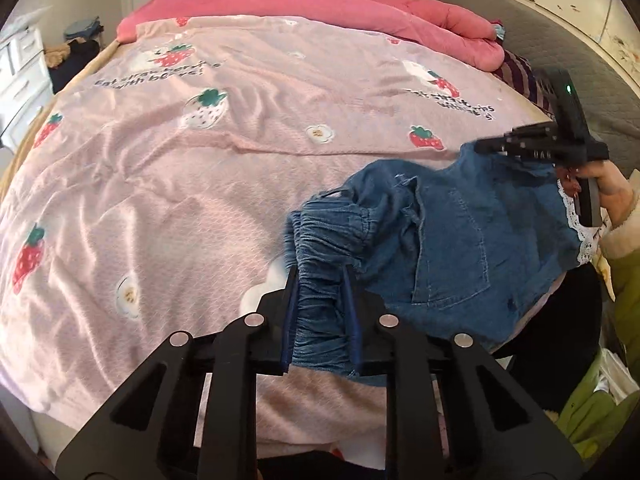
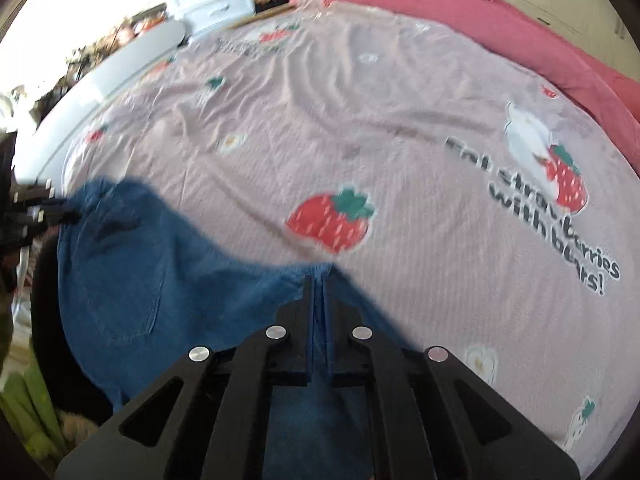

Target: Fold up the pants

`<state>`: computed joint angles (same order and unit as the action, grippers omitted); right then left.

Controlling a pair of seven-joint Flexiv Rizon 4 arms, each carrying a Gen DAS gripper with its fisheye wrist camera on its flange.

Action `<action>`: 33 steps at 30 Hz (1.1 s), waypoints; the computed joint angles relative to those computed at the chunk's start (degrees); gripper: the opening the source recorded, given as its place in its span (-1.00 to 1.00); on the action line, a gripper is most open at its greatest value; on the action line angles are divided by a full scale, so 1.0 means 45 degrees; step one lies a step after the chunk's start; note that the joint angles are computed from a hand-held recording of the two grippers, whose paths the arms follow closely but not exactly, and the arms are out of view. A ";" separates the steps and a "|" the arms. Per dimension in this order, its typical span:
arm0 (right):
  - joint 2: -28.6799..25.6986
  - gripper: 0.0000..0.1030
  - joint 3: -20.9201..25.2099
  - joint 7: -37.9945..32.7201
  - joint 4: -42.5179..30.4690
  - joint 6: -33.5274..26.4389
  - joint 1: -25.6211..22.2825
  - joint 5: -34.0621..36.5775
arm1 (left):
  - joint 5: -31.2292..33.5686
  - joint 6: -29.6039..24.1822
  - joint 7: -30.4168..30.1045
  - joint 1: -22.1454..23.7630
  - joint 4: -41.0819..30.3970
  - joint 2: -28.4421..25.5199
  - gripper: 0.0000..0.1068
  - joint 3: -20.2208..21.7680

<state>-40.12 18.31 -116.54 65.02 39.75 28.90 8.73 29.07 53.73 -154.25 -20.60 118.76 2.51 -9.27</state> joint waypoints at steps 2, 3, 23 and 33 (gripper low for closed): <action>-0.0187 -0.94 -0.0270 0.0336 0.0015 0.0442 0.0230 -0.0261 | 0.0250 -0.0340 -0.0366 -0.0010 0.0145 0.0142 -0.84 -0.0018; -0.0312 -0.94 -0.0233 0.0370 -0.0055 0.0426 0.0217 -0.0270 | 0.0177 0.0198 -0.0558 0.0029 0.0447 0.0228 -0.84 0.0091; 0.5432 0.08 0.1816 -0.4778 0.7568 0.2910 -0.2652 0.3819 | 0.2585 -0.0157 -0.1859 -0.0122 -0.1956 -0.0287 -0.19 -0.1178; 0.5657 -0.94 0.0062 -0.4297 1.0056 0.4330 -0.1203 0.0406 | 0.0208 0.0885 0.0687 -0.1234 -0.3695 -0.4219 -0.18 -0.0527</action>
